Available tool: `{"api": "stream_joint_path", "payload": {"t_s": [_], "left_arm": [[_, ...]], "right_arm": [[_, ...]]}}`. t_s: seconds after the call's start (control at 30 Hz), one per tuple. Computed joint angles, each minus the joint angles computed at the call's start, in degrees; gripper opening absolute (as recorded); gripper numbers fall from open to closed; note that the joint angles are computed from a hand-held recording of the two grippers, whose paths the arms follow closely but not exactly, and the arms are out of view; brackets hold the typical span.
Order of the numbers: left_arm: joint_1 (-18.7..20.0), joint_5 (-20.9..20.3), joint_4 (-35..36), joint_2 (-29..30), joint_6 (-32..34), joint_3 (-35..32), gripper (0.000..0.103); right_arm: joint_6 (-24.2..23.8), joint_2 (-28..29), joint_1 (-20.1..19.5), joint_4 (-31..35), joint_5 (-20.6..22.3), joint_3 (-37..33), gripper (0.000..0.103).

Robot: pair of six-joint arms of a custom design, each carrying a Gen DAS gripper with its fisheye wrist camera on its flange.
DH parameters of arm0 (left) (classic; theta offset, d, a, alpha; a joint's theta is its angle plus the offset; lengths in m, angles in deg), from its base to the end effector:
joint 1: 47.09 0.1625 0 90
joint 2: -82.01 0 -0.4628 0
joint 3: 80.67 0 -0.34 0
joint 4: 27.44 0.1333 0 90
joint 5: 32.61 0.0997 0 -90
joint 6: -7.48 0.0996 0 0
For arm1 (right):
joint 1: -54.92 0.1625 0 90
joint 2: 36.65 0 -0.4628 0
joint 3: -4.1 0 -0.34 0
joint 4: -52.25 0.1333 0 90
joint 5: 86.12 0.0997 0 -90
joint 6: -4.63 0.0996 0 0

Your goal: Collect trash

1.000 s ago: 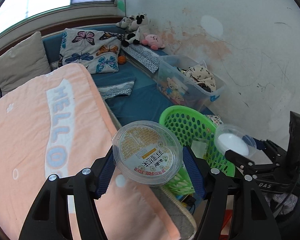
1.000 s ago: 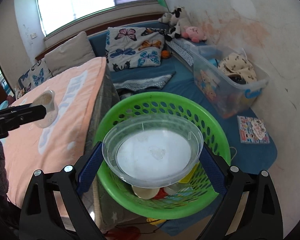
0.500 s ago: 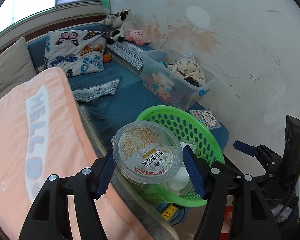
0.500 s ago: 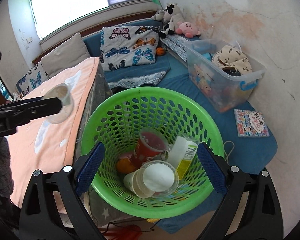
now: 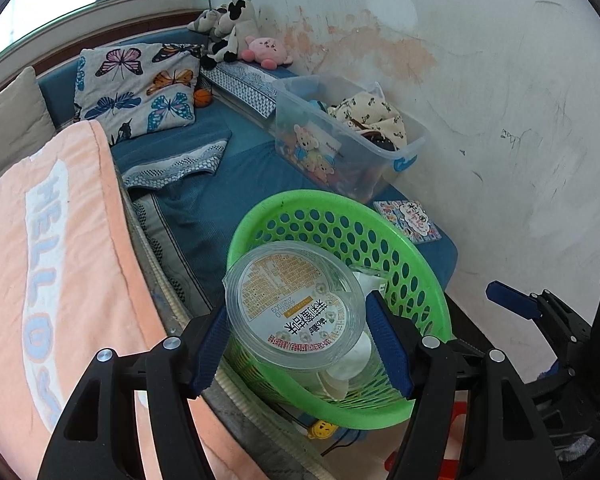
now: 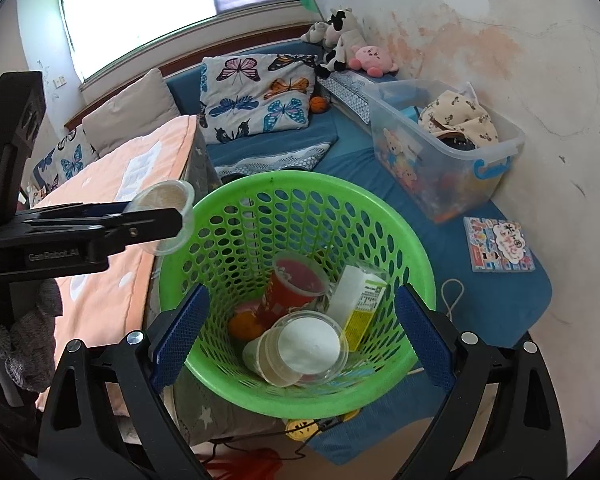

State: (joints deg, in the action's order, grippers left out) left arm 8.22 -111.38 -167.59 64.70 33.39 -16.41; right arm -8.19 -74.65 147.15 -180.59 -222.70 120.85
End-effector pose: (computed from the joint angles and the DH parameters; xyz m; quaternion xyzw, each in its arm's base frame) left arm -0.3178 -0.7274 -0.0402 0.4996 0.8603 -0.0352 0.0954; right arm 0.0818 -0.5334 0.1737 -0.1060 -0.7993 0.4543 0.3787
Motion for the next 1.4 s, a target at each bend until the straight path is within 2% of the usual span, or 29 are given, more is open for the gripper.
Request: {"api": "stream_joint_path", "payload": {"t_s": [0.9,1.4], "left_arm": [[0.3,-0.6,0.2,-0.7,0.4,1.0,0.068],[2.1,2.1,-8.2,-5.9,1.4,6.4,0.085]], "right_arm": [[0.5,0.7,0.4,-1.4,0.9,0.5,0.093],[0.0,2.5,2.4,-1.2,3.5,-1.9,0.094]]}}
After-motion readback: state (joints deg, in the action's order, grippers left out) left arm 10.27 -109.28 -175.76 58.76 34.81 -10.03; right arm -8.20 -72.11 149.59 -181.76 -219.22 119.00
